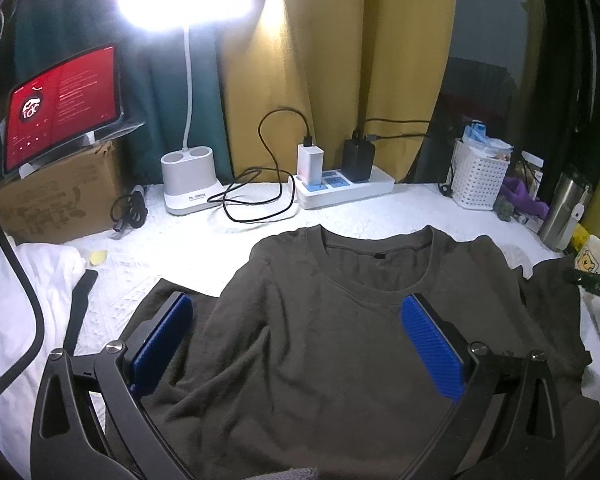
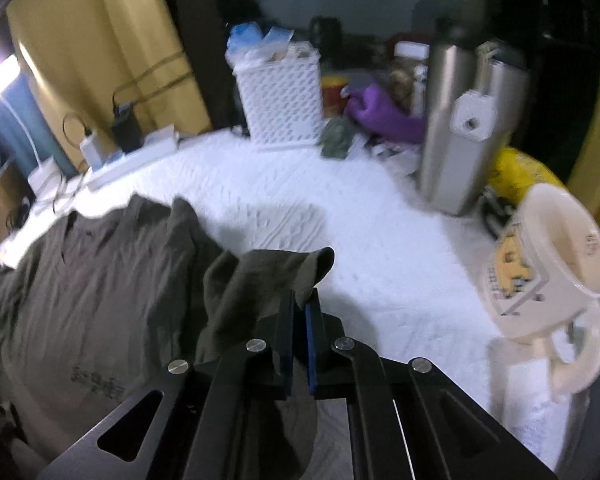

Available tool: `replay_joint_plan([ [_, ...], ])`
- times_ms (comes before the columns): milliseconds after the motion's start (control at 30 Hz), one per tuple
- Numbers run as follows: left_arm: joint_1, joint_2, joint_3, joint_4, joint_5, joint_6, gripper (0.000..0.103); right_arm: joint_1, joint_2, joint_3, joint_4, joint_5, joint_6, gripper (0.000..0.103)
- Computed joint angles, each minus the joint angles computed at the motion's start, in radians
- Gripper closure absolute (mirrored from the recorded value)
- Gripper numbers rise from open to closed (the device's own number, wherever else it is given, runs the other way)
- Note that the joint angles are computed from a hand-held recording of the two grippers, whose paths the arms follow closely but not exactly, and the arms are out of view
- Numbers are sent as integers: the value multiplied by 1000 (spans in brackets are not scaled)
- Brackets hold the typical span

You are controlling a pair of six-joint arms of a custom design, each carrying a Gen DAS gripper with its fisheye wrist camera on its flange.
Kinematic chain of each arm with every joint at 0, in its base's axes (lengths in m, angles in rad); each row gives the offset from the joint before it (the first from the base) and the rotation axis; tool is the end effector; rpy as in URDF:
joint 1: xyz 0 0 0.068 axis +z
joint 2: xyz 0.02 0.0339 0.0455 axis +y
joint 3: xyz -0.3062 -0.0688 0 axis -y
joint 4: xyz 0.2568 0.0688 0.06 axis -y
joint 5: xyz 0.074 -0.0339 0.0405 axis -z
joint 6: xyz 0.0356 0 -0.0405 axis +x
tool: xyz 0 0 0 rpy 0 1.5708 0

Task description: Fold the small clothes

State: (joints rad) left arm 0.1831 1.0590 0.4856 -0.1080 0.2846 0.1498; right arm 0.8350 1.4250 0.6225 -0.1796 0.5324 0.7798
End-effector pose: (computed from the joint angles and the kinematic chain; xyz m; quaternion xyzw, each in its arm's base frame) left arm 0.2008 0.0270 0.2234 0.0461 0.8945 -0.0557 0.4412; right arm 0.1847 0.1771 0.1864 0.0508 0.9250 0.0282 0.3754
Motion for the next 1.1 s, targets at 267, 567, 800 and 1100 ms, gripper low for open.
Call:
replay_joint_plan([
  [267,135,-18,1,-19,135,50,1,158,-55,125,-189,120,77,99],
  [567,365,29,12,-41,321,160,1,299,137,356,-235,133,84,98],
  [800,473,95,28,-53,385,236,1,309,341,476,-187,18,93,99],
  [1100,561,138,41,-83,424,305,1,289,543,571,-141,-136,133,97],
])
